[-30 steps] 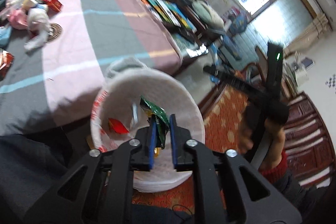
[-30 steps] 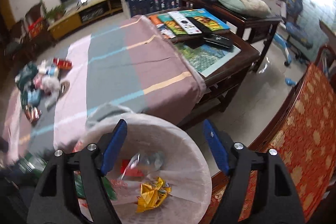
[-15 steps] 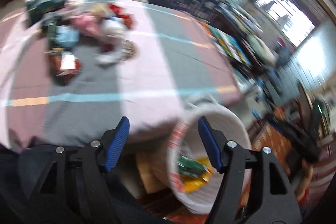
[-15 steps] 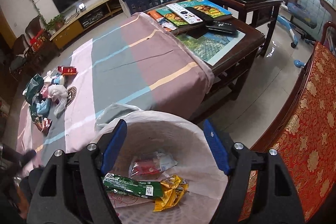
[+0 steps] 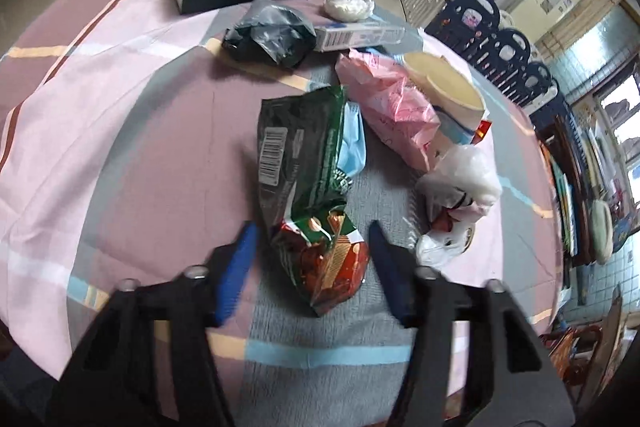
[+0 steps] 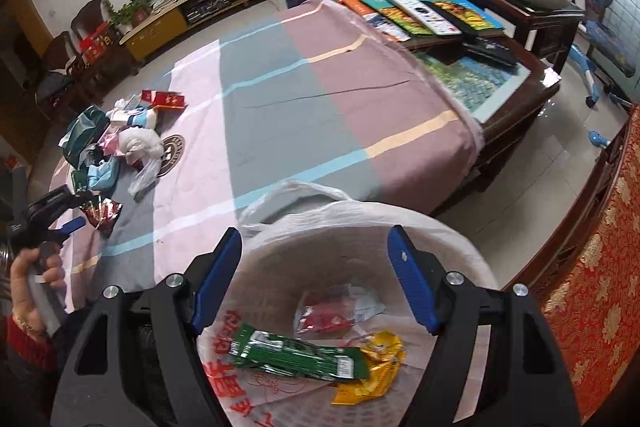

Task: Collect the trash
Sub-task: 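Grasp the green and red snack bags from the pile with the left gripper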

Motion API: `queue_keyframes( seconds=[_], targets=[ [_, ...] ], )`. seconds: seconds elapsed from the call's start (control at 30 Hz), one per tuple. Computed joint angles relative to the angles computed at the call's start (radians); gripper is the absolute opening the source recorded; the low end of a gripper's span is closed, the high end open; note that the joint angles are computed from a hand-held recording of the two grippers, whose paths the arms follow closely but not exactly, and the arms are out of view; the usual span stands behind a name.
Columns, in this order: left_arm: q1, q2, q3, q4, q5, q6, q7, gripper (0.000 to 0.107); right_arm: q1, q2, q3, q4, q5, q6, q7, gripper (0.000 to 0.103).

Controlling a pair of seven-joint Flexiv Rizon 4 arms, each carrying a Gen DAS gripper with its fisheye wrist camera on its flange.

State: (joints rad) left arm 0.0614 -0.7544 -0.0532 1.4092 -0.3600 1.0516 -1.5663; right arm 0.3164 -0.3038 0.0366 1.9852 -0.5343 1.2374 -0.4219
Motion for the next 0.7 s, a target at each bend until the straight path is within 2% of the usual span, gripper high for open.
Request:
queue_keyframes(
  seconds=[0.07,0.17,0.3,0.37,0.43,0.47,0.57,0.7],
  targets=[
    [-0.009,0.004,0.009,0.01,0.015,0.017,0.003,0.032,0.008,-0.037,0.011,-0.05,0.012,-0.008,-0.025,0.074],
    [-0.013,0.043,0.017,0.077,0.029,0.096,0.004,0.026,0.031,-0.105,0.022,-0.149,0.031,-0.03,-0.073,0.074],
    [0.06,0.188,-0.063,0.299,-0.051,0.261,0.076,0.025,0.089,-0.218,0.004,-0.302,0.021,-0.045,-0.133,0.074],
    [0.105,0.264,-0.111,0.417,-0.122,0.335,0.115,0.026,0.114,-0.296,0.009,-0.417,0.027,-0.091,-0.188,0.074],
    [0.167,0.338,-0.184,0.537,-0.219,0.398,0.184,0.026,0.146,-0.37,0.003,-0.53,0.032,-0.152,-0.231,0.074],
    [0.173,0.361,-0.191,0.571,-0.252,0.413,0.212,0.026,0.179,-0.409,-0.025,-0.592,0.014,-0.2,-0.227,0.074],
    [0.103,0.391,-0.083,0.602,-0.199,0.424,0.169,0.027,0.243,-0.522,-0.082,-0.766,-0.027,-0.318,-0.23,0.074],
    [0.136,0.391,-0.139,0.624,-0.259,0.456,0.233,0.027,0.268,-0.665,-0.109,-1.002,-0.024,-0.487,-0.274,0.074]
  ],
)
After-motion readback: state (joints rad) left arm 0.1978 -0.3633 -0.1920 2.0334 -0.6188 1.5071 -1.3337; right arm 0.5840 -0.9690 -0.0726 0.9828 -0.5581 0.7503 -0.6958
